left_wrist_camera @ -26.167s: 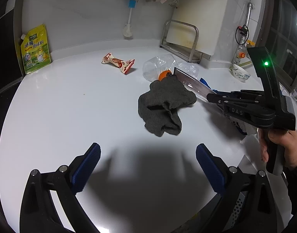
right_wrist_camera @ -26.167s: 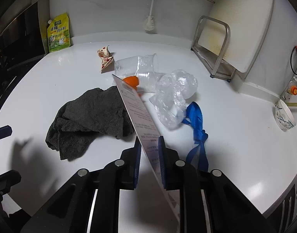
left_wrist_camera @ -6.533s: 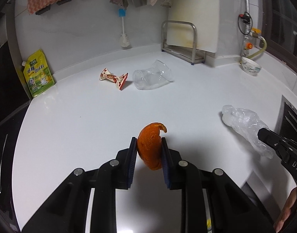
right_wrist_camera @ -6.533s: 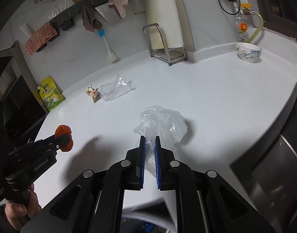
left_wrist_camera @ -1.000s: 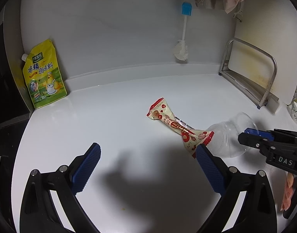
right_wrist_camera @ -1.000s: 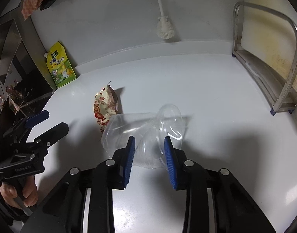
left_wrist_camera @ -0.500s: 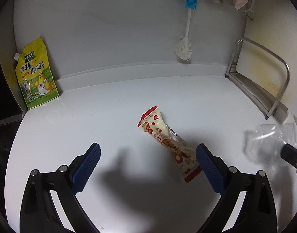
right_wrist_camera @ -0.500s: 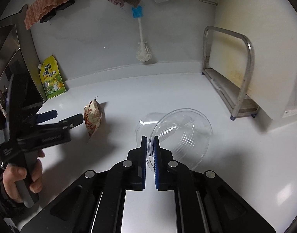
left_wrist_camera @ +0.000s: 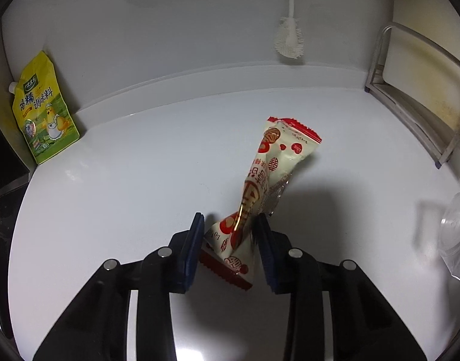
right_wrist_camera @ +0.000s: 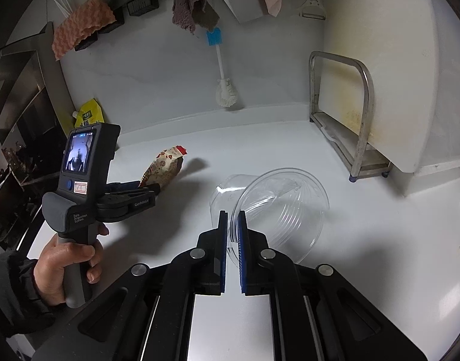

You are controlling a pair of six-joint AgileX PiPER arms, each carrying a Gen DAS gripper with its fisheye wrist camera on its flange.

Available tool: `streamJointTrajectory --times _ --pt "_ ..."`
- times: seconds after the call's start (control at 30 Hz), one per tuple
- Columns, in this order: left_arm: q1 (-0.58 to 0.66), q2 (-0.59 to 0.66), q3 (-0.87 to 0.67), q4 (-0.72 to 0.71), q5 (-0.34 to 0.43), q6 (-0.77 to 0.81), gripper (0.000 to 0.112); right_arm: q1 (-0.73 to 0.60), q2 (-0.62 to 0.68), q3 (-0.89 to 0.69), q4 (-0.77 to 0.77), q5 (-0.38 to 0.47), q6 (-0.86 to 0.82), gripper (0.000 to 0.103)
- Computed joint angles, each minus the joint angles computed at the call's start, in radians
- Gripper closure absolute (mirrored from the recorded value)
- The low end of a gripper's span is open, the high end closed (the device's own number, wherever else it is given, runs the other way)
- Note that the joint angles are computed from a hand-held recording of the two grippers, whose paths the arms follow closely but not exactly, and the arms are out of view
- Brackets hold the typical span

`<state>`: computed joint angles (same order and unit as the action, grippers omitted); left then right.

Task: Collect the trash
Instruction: 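Close the right tool on the clear cup while the left tool grasps the red-and-white wrapper, then carry the wrapper and clear cup over the grey basket with both tools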

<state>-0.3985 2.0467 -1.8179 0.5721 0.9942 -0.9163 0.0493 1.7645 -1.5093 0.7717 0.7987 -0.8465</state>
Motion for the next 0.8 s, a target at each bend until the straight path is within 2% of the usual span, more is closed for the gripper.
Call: streamJointTrajectory --times 0.2,0.37,0.57,0.7,0.8 --pt "-0.049 -0.138 0.193 0.044 -0.091 -0.062 0.083 -0.021 -0.078 0.107 0.050 -0.016 -0.021 0.097" --pt "-0.145 -0.303 0.364 0.097 -0.111 -0.135 0.083 -0.024 -0.206 0.262 0.058 -0.063 -0.019 0.097" --pt "-0.345 -0.489 0.522 0.225 -0.015 -0.280 0.083 -0.019 -0.427 0.475 -0.002 -0.129 0.056 0.097" --pt "-0.516 -0.596 0.607 0.285 0.094 -0.385 0.083 -0.009 -0.622 0.624 -0.070 -0.145 0.154 0.097" --pt "-0.626 -0.648 0.646 0.310 0.174 -0.436 0.083 0.023 -0.774 0.709 -0.182 -0.142 0.282 0.097"
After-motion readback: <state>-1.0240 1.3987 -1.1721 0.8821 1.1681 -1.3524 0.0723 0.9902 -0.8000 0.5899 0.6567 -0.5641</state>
